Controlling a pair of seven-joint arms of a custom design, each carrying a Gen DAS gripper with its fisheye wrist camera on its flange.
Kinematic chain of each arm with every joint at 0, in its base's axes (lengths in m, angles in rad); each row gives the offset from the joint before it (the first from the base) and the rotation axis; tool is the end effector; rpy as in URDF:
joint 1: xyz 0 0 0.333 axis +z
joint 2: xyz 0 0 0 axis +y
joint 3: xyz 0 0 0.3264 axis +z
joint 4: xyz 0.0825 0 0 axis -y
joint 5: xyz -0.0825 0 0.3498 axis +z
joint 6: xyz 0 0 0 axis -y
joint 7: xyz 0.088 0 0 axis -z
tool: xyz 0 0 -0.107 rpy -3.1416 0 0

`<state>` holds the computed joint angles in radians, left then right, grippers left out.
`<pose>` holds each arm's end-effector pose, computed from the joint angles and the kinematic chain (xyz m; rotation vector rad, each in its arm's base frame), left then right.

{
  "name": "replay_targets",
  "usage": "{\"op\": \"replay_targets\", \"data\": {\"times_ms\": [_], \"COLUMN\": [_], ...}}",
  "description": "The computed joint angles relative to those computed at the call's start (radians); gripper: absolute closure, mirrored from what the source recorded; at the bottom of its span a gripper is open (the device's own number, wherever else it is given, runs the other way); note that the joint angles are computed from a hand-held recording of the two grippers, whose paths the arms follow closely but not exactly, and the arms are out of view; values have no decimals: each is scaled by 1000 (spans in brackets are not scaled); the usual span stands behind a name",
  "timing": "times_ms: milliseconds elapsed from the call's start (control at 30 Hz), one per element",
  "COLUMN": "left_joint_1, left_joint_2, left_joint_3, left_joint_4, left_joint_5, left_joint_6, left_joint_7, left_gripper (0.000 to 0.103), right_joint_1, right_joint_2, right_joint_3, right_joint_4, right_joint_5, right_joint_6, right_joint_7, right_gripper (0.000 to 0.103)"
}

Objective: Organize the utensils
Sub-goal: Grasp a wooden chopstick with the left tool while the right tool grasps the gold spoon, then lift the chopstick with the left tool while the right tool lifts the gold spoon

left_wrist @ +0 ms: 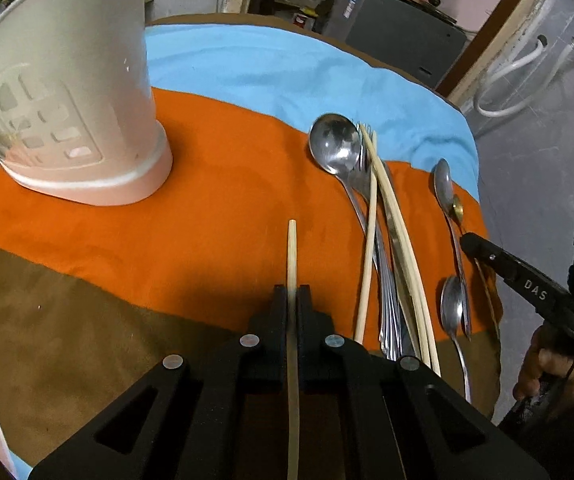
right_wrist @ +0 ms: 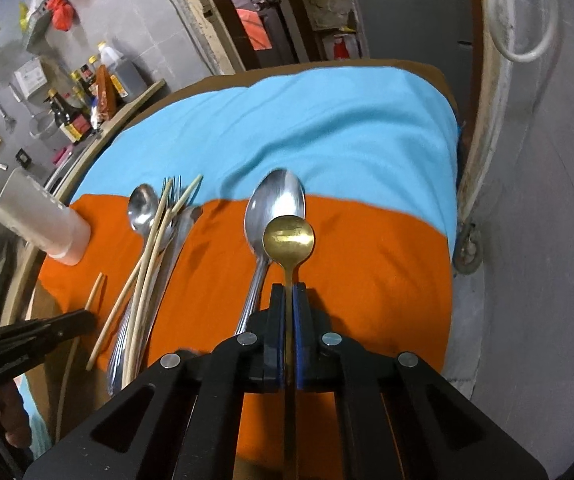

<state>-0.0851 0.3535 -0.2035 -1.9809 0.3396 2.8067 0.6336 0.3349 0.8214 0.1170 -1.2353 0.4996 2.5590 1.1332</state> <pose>0.5978 -0.1830 0.3763 -2.3763 1.6022 -0.6637 0.7089 0.3026 0.3535 -2.1202 1.2894 -0.0316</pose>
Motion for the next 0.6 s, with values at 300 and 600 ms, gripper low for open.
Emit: {"op": "replay_targets", "data": {"times_ms": [300, 600], "left_joint_1": [123, 106], "left_joint_2": [21, -2], "left_joint_3": [-130, -102], "left_joint_4": [28, -78], "left_joint_5": [-226, -235], "left_joint_6": [-66, 137], "left_joint_7": [318, 294], "left_gripper": [100, 101], "right_joint_1": [82, 46], "right_joint_2": [22, -61], "right_joint_3": [-92, -15], "right_joint_4": [76, -148], "right_joint_5": [-167, -83], "right_joint_6": [-89, 175], "right_joint_7": [106, 110], "right_gripper": [99, 101]}}
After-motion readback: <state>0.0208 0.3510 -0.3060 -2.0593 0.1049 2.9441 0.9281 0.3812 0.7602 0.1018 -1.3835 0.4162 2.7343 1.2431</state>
